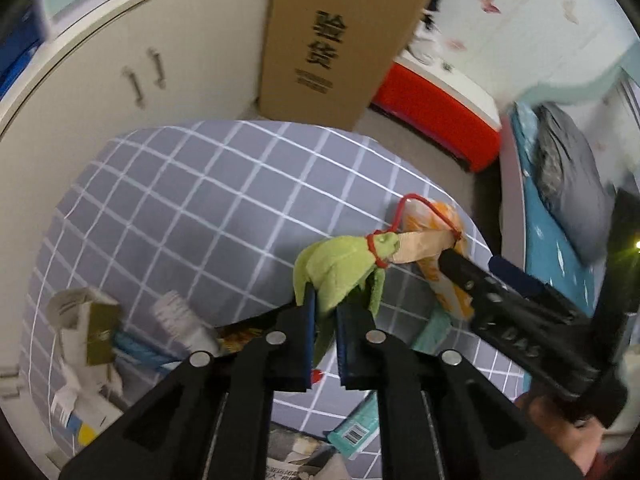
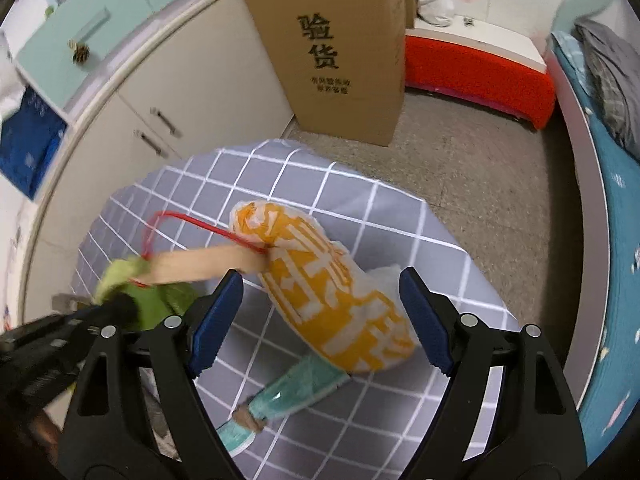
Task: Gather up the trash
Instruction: 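Grasp the green leaf tie with the left tool while the right tool grasps the orange bread bag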
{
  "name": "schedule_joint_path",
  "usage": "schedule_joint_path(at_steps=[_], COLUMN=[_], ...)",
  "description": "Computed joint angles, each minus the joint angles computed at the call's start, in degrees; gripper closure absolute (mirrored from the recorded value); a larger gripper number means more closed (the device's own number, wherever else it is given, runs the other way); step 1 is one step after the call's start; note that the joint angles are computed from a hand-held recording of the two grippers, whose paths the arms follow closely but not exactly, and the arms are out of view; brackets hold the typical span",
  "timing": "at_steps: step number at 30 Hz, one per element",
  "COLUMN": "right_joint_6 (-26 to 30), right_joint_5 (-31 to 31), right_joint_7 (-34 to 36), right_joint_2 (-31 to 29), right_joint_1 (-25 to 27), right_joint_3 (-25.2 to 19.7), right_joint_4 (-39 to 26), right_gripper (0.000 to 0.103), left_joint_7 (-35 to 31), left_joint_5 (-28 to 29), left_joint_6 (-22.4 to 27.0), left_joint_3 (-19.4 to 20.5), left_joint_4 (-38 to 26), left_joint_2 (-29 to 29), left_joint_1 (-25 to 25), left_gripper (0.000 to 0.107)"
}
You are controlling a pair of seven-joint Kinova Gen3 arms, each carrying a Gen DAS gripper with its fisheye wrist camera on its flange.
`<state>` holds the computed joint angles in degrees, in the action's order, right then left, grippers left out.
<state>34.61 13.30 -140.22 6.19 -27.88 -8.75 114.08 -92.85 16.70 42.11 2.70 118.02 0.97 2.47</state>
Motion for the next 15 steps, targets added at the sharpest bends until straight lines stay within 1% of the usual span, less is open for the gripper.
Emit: schedule_joint_path(at_steps=[3, 4, 5, 8, 12, 15], right_joint_6=[0.75, 1.37, 1.91, 1.73, 2.15, 3.32], right_joint_5=[-2.39, -2.50, -2.14, -2.93, -3.87, -5.69], right_joint_7=[4.21, 4.89, 5.04, 6.25, 6.25, 6.69], right_joint_2=[2.46, 2.83, 2.78, 0.53, -5.00, -11.36], right_joint_1=[0.61, 0.36, -0.13, -0.13, 0.95, 3.05], right_joint_3=[-0.46, -0.41, -0.30, -0.33, -0.81, -1.23], right_joint_4=[-1.29, -1.57, -1.63, -0.40, 1.93, 4.25], right_gripper=[0.025, 0.045, 0.055, 0.057, 0.057, 0.057], left_joint_7=[3.30, 4.94, 5.65, 8.64, 10.64, 14.72], left_joint_5=[-2.51, -3.30, -3.62, -4.99, -5.39, -7.11], left_joint_6=[0.01, -0.27, -0.21, -0.29, -0.21, 0.04], left_joint_3=[0.09, 0.49, 0.44, 1.17, 1.99, 4.31], left_joint_4=[0.13, -0.14, -0.09, -0.62, -0.57, -1.25], left_joint_2=[-1.15, -1.11, -1.66, -2.53, -4.82, -7.34], left_joint_1=[0.33, 0.68, 0.82, 1.85, 3.33, 5.54], left_gripper=[0.099, 0.099, 0.099, 0.099, 0.099, 0.099])
